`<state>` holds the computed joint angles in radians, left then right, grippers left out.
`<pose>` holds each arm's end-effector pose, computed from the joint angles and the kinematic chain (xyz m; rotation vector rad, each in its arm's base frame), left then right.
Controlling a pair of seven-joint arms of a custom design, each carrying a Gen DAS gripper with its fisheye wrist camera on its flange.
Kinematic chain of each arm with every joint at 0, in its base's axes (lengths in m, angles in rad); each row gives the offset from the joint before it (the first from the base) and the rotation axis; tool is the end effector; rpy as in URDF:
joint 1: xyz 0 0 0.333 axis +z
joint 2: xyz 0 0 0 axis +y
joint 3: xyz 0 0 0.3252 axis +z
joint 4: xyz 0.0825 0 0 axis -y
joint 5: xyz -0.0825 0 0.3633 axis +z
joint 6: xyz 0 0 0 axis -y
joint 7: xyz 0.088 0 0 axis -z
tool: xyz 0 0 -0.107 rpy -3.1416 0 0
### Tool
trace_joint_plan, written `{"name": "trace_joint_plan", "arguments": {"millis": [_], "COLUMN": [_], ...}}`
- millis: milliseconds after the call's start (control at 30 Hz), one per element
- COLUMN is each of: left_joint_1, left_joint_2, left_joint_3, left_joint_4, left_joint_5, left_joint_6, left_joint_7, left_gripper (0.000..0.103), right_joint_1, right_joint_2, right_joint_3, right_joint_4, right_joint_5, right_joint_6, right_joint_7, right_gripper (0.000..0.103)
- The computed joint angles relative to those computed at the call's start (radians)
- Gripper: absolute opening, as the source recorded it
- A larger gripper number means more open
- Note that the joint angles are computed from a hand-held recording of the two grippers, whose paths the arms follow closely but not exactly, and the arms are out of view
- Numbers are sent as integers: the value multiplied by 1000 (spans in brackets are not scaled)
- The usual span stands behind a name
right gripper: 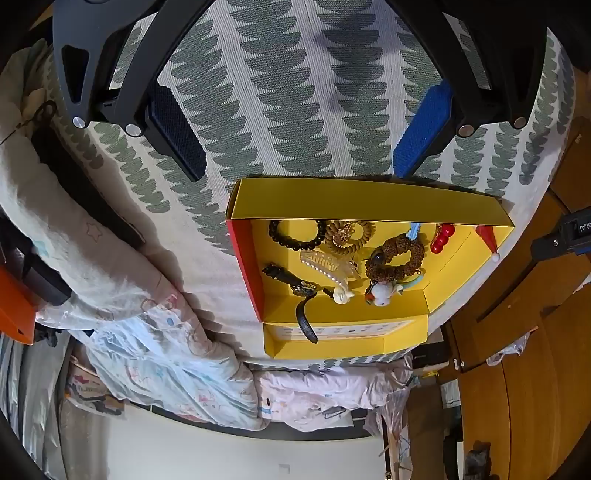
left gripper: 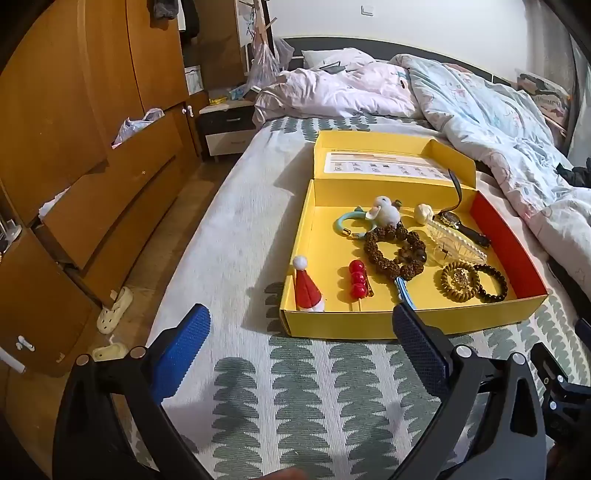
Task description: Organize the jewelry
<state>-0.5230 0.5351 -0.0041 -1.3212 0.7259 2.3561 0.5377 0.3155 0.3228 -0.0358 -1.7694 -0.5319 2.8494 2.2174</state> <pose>0.6428 -0.3629 0.4990 -1.8240 1.6295 -0.6080 0.6368 0.2142 0.4819 -1.8168 1.6584 -0.7282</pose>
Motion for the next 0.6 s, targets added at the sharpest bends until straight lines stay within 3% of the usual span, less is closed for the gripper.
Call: {"name": "trace_joint_plan", "arguments": {"millis": [600], "left_joint_1": [5], "left_joint_2": [6], "left_joint_3": [-4], "left_joint_4": [5], "left_joint_5": [-11], "left_joint_6": [-5], "left_joint_7": [11], "left_gripper": [98], "right_joint_1": [4], "right_joint_2": [3], "right_joint_3": [-5], "right_joint_4": [1], "right_joint_5": [-22], "right_joint_6": [2], "right_joint_7": [17], "right_gripper": [100]}}
